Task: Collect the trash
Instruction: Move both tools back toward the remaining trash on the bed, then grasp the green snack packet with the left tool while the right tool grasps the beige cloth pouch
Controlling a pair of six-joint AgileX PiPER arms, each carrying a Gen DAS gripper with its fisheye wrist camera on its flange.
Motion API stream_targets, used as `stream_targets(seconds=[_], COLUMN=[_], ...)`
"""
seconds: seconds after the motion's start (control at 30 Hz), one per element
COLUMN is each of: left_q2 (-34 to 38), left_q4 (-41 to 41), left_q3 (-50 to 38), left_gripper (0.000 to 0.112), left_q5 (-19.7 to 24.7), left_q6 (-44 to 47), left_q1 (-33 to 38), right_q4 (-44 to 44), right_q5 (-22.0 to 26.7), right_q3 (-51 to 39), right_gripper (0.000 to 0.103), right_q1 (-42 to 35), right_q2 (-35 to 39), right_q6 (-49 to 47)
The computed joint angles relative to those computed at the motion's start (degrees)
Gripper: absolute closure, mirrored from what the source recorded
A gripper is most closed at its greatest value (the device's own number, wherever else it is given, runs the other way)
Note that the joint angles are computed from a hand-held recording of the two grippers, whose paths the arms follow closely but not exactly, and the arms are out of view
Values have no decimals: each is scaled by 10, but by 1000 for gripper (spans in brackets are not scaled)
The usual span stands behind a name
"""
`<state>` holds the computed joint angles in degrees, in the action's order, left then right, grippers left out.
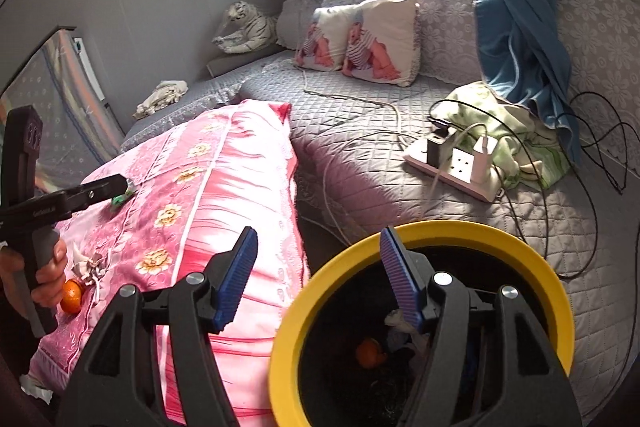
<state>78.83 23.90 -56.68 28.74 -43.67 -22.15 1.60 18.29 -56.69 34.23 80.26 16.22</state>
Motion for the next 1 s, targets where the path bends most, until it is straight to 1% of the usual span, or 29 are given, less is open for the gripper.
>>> stream_targets(seconds=[0.07,0.17,0.23,0.3,0.37,0.43,0.53,0.6,0.73,0.87,1.0], left_q2=[-29,-65,-86,-101,-109,-109,-102,-92,-67,-34,1], left_q4=[-18,-62,-131,-179,-233,-275,-352,-411,-469,-501,-529], left_q3=[25,52,70,82,88,93,97,96,92,83,68], left_gripper=[19,18,18,18,17,17,17,17,17,17,17], left_q5=[0,4,0,0,2,2,3,8,10,8,12], left_q6=[39,110,199,271,350,409,501,565,628,655,673], left_q1=[45,120,190,252,314,367,438,477,512,521,527], right_q4=[-21,-15,-25,-31,-36,-40,-22,-3,27,56,66], right_q5=[0,9,21,31,38,48,67,89,141,192,246], right_q3=[-25,-74,-114,-151,-181,-215,-271,-317,-416,-517,-628], right_gripper=[38,37,37,37,37,37,37,37,37,37,37], right_q1=[39,90,123,154,184,210,241,257,280,296,315], right_q2=[23,66,100,132,159,189,234,268,334,396,457], right_q6=[15,2,5,3,-4,-17,-52,-82,-129,-161,-179])
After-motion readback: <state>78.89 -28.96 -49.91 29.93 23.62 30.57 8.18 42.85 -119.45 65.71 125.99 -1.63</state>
